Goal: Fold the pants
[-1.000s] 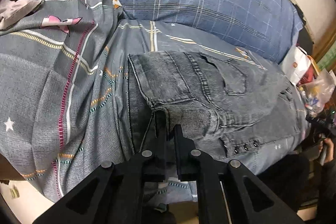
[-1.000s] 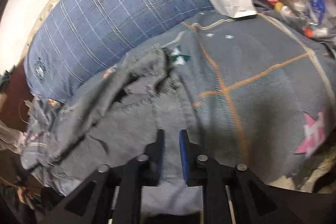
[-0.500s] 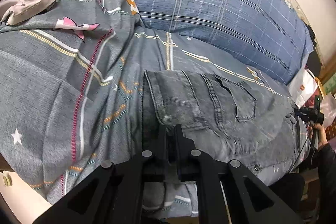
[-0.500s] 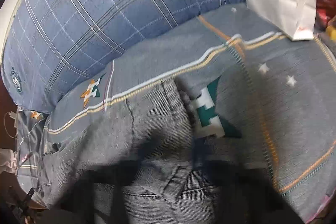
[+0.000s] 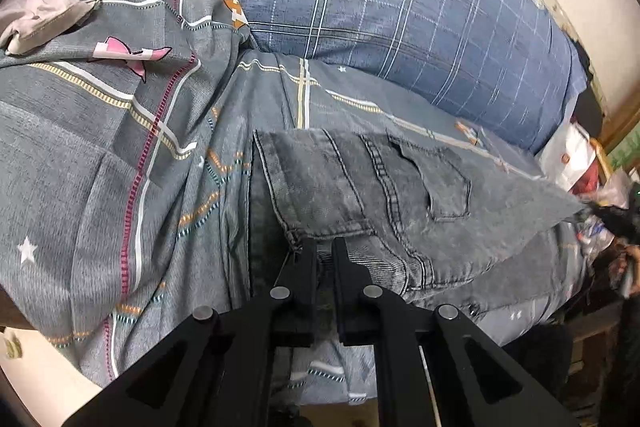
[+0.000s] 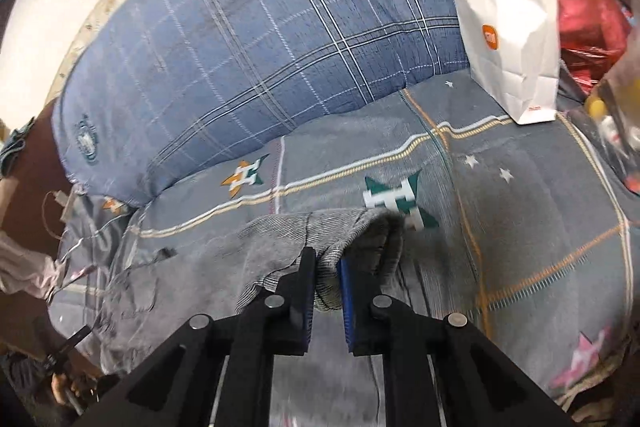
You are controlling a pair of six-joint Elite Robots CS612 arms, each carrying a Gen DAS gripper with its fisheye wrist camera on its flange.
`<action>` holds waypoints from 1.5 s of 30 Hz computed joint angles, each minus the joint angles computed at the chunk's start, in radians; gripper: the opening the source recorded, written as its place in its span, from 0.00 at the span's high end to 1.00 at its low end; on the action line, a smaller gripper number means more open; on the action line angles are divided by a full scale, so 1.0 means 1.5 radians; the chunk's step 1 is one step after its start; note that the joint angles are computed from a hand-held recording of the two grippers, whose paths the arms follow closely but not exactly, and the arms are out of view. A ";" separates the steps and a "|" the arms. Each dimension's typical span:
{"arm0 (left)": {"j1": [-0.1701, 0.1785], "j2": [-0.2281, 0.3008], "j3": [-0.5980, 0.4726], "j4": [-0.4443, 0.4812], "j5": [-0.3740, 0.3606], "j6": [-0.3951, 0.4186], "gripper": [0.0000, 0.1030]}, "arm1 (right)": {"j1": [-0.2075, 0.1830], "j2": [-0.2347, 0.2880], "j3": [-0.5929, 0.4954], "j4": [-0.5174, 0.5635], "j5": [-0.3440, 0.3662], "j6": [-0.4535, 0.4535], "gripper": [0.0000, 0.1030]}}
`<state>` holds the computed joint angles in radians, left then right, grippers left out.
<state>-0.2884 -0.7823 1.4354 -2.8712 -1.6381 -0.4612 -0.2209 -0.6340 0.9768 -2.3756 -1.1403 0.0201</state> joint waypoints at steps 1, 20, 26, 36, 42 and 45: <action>0.000 -0.001 0.002 0.001 -0.001 0.000 0.92 | -0.004 -0.023 0.035 -0.010 0.007 -0.014 0.88; -0.034 -0.023 0.083 -0.099 0.018 -0.276 0.26 | -0.052 -0.090 0.292 -0.187 0.119 0.216 0.31; -0.035 0.016 0.028 -0.021 -0.008 -0.328 0.26 | -0.057 -0.070 0.303 -0.220 0.196 0.335 0.31; -0.025 0.043 -0.008 0.004 -0.004 -0.316 0.82 | -0.040 -0.047 0.264 -0.180 0.102 0.337 0.79; -0.018 0.018 0.003 -0.051 0.034 -0.287 0.94 | -0.026 -0.068 0.233 -0.174 0.015 0.240 0.87; -0.007 0.006 0.013 -0.064 0.011 -0.261 0.93 | -0.023 -0.080 0.237 -0.187 -0.019 0.210 0.87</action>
<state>-0.2993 -0.7740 1.4547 -2.9668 -1.6211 -0.8529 -0.2554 -0.7537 1.3321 -2.6555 -1.1688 0.3345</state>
